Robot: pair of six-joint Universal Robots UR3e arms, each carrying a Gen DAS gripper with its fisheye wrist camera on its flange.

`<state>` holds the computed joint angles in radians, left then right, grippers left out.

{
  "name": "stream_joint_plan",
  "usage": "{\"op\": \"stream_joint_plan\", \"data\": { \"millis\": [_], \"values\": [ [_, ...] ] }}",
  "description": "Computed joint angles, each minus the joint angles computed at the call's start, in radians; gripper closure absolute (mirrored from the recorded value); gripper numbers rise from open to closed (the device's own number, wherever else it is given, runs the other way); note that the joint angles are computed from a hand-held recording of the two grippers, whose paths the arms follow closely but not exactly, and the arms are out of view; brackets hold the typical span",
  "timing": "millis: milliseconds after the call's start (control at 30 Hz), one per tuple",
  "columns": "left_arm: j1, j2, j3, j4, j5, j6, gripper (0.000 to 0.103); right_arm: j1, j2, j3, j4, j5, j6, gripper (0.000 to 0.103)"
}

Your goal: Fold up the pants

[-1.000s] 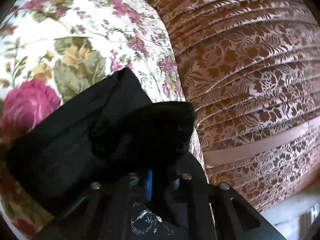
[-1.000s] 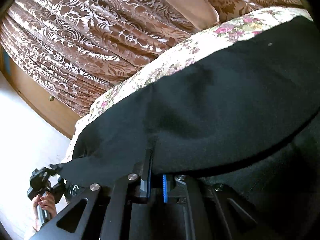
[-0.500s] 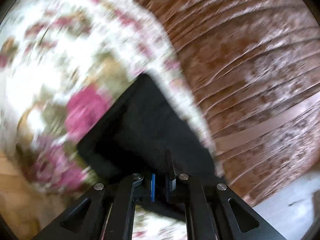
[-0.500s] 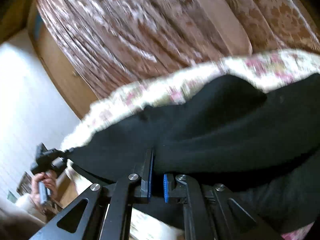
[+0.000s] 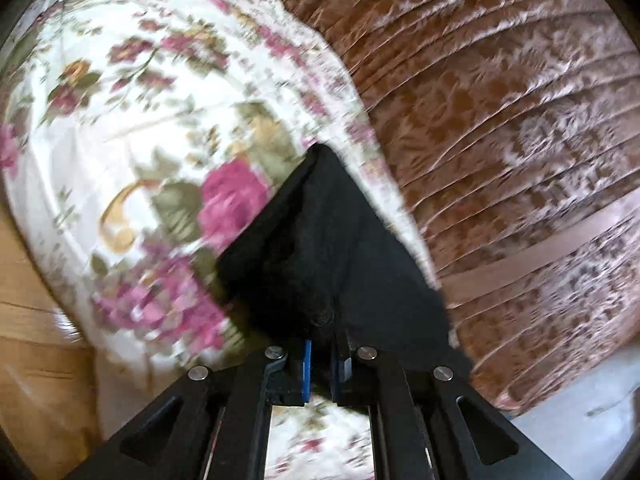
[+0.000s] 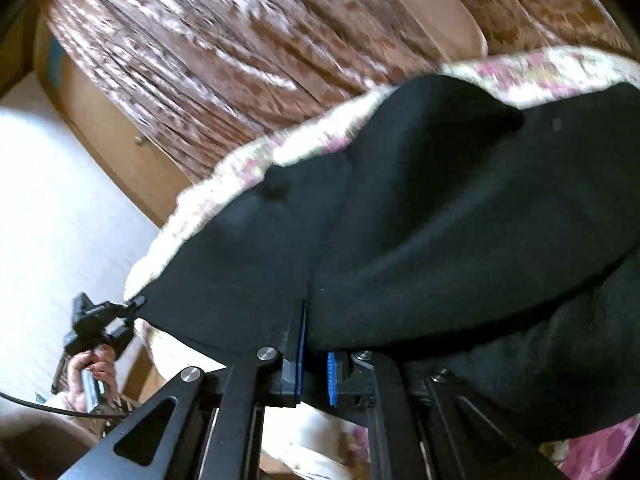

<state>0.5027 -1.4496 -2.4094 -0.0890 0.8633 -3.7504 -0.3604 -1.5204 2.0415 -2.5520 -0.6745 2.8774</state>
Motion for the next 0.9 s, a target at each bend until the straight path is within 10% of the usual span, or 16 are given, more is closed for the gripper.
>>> {"op": "stream_joint_plan", "data": {
  "millis": [467, 600, 900],
  "values": [
    [-0.307, 0.08, 0.223, 0.025, 0.594, -0.004, 0.048, -0.187, -0.152, -0.042, 0.417, 0.059, -0.2, 0.078],
    [-0.426, -0.111, 0.404, 0.049, 0.575, 0.027, 0.038, -0.312, -0.215, -0.017, 0.453, 0.065, -0.224, 0.078],
    [-0.638, -0.658, 1.068, -0.198, 0.517, 0.017, 0.037, -0.477, -0.049, -0.081, 0.117, -0.006, 0.114, 0.077]
  ]
}}
